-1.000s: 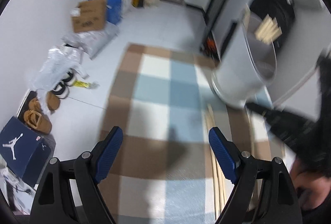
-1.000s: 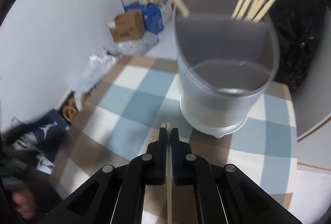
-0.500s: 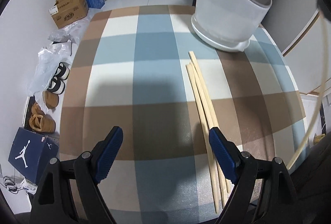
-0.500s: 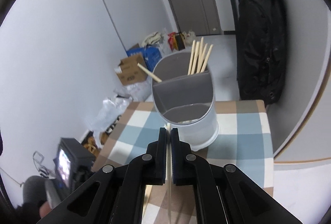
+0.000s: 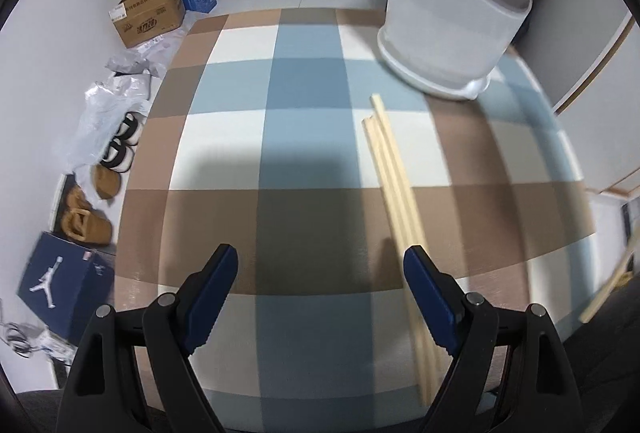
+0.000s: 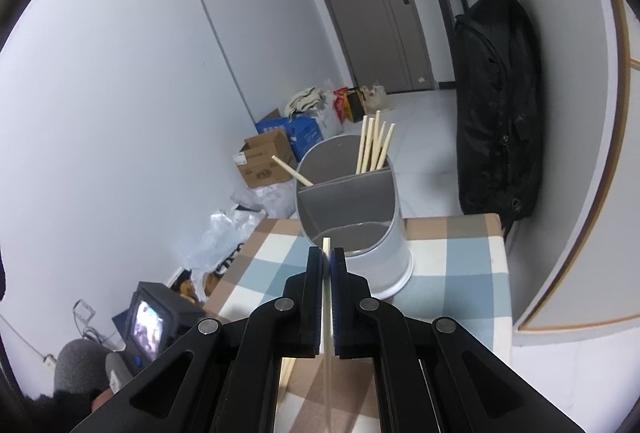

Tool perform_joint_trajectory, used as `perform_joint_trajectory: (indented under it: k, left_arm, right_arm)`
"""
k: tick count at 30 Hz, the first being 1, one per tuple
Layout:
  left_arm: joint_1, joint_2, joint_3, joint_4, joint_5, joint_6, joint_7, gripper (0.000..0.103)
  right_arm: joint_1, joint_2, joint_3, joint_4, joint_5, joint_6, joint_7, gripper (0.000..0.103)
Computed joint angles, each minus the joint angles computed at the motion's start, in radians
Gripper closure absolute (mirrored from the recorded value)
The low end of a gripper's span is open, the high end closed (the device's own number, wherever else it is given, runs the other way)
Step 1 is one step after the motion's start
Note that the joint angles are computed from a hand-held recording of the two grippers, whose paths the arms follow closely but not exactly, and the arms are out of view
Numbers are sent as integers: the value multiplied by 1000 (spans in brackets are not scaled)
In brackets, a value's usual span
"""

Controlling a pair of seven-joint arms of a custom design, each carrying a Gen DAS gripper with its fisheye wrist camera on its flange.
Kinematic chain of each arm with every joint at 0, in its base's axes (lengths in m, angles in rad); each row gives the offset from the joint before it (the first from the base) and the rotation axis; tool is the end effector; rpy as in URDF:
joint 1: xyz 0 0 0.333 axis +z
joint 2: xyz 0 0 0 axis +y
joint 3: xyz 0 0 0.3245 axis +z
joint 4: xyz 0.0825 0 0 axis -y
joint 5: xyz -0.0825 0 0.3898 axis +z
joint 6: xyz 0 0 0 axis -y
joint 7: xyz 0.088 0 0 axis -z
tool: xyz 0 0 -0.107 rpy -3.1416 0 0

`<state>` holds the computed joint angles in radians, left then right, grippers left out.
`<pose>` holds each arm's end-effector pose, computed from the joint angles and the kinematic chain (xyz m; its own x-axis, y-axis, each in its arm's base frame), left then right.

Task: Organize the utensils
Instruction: 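Close the left gripper on a chopstick while the right gripper holds its chopstick raised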

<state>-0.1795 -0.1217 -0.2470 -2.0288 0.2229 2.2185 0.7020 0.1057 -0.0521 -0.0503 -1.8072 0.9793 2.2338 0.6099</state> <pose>0.5063 -0.2279 0.5383 0.3138 -0.9473 0.0642 -0.8761 -0.3149 -0.3650 0.5914 0.0571 0.6297 0.6395 -0.7030 -0.3112 -0.5946 -0.1957 -0.7798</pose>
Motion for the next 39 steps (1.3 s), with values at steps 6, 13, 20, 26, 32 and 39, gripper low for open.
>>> perform_joint_trajectory:
  k: [6, 13, 20, 26, 32, 39]
  left_arm:
    - [-13, 47, 1, 31, -14, -17, 38, 21]
    - [-10, 41, 17, 23, -33, -15, 35, 21]
    - [-5, 48, 18, 31, -25, -27, 26, 21]
    - [-9, 82, 19, 70, 22, -59, 22, 21]
    - [-14, 134, 36, 127, 58, -63, 42, 21]
    - [-11, 169, 59, 150, 63, -15, 28, 30]
  right_arm:
    - [-15, 20, -5, 21, 32, -20, 17, 100]
    - [-28, 33, 1, 32, 44, -35, 25, 100]
    - [-37, 44, 4, 41, 56, -56, 20, 100]
    - [-52, 73, 9, 72, 54, -78, 62, 100]
    - [-61, 82, 18, 80, 66, -74, 55, 100]
    - [-69, 109, 25, 104, 51, -83, 60, 100]
